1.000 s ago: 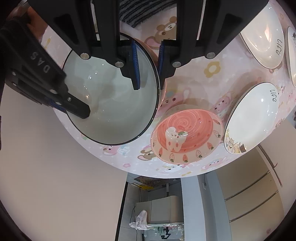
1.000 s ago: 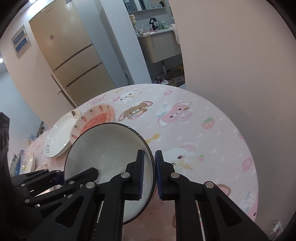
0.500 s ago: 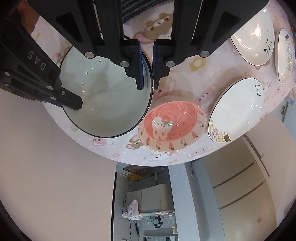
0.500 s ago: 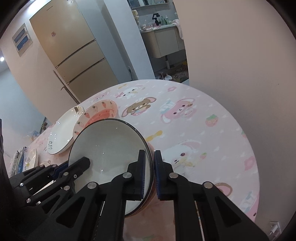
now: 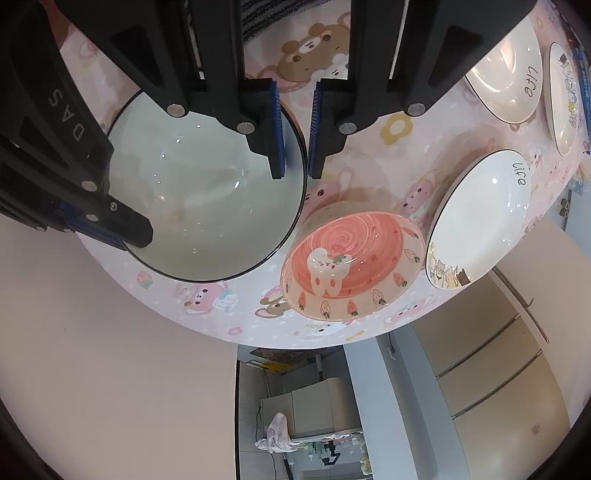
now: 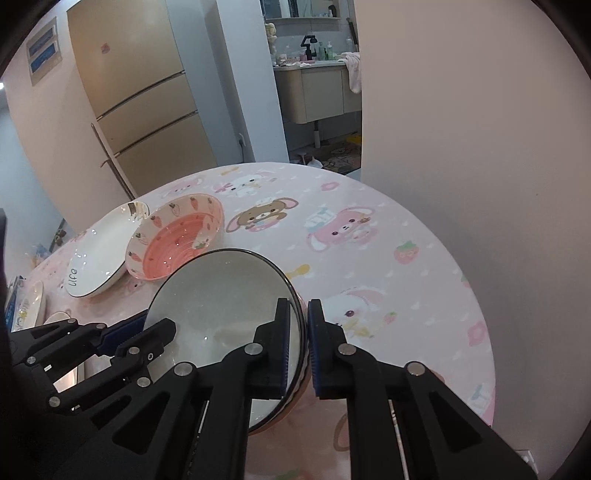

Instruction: Organize plates and bowls

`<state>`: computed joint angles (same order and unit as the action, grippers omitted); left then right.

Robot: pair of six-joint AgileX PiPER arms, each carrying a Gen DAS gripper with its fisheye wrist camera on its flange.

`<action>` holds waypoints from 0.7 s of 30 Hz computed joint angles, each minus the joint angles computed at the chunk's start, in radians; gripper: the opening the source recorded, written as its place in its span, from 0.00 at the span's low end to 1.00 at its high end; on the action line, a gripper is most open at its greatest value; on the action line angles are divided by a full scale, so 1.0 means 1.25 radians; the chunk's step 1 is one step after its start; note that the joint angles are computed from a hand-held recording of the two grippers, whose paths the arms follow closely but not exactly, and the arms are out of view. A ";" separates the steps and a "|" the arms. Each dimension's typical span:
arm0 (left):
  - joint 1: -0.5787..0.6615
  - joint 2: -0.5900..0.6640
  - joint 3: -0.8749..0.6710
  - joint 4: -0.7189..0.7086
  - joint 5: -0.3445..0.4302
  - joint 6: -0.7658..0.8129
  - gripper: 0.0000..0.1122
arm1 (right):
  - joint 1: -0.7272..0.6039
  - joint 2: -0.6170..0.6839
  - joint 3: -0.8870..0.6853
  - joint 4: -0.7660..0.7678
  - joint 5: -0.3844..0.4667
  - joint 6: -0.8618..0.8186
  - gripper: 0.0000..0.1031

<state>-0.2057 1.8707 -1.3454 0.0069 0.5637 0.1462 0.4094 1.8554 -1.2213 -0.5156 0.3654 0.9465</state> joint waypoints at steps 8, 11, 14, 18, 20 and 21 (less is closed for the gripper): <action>0.070 -0.060 -0.002 -0.193 0.001 0.152 0.18 | -0.017 -0.039 0.021 0.046 -0.016 -0.056 0.09; 0.085 -0.092 0.013 -0.245 -0.011 0.200 0.31 | -0.024 -0.053 0.018 0.078 -0.012 -0.088 0.09; 0.093 -0.119 0.026 -0.278 -0.024 0.230 0.49 | -0.036 -0.065 0.022 0.140 -0.023 -0.150 0.09; 0.112 -0.134 0.026 -0.341 -0.017 0.279 0.54 | -0.056 -0.052 0.011 0.259 -0.027 -0.265 0.09; 0.117 -0.132 0.024 -0.347 -0.019 0.282 0.57 | -0.065 -0.034 -0.001 0.325 -0.022 -0.331 0.09; 0.117 -0.128 0.021 -0.344 -0.021 0.277 0.59 | -0.070 -0.025 -0.007 0.373 -0.019 -0.378 0.09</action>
<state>-0.0588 1.7108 -1.3194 -0.4234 0.5371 0.4922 0.3219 1.8241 -1.2295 -0.0490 0.3416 0.4739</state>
